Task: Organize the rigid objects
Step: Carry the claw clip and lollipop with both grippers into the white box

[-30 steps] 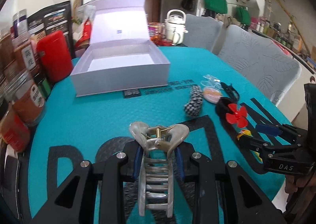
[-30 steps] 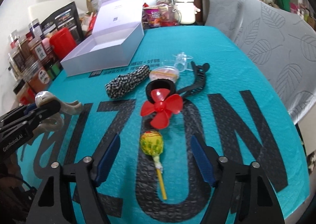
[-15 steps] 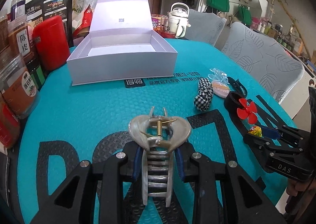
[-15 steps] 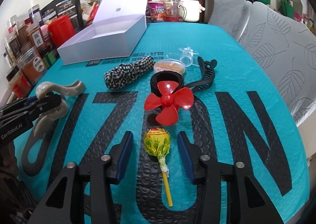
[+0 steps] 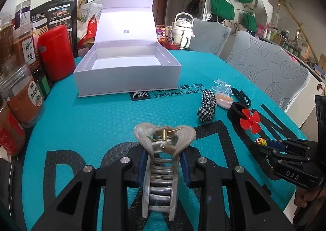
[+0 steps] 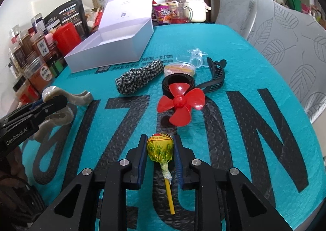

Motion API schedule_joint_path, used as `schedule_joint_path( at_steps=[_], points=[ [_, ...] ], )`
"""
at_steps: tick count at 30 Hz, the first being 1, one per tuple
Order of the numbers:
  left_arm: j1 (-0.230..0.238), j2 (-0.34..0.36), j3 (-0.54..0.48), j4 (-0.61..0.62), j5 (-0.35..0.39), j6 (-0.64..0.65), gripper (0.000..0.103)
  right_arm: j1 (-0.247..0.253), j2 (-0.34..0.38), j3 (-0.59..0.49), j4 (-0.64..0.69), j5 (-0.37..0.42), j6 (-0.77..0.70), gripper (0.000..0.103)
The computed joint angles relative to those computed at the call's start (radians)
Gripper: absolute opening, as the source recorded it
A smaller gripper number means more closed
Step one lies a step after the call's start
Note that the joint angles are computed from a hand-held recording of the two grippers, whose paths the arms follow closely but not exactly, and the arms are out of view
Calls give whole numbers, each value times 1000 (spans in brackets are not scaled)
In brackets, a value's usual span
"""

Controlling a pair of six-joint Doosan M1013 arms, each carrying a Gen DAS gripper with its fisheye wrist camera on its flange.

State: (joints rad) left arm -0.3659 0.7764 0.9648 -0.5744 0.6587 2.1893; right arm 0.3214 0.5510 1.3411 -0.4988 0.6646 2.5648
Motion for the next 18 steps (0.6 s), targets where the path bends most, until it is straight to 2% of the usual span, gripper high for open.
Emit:
schedule_joint_path(
  at_steps=[5,8,18],
  points=[
    [8,-13,15,-23,-4,0,27,9,-3,-4,-13,-15,-8,24],
    [8,-30,39,-12,-36,3,26,14,-4,-7,-16,-32,-15,24],
    [13,-50,42,-35,-76,-13,26,20,13,-47,75,-96,-128,24]
  ],
)
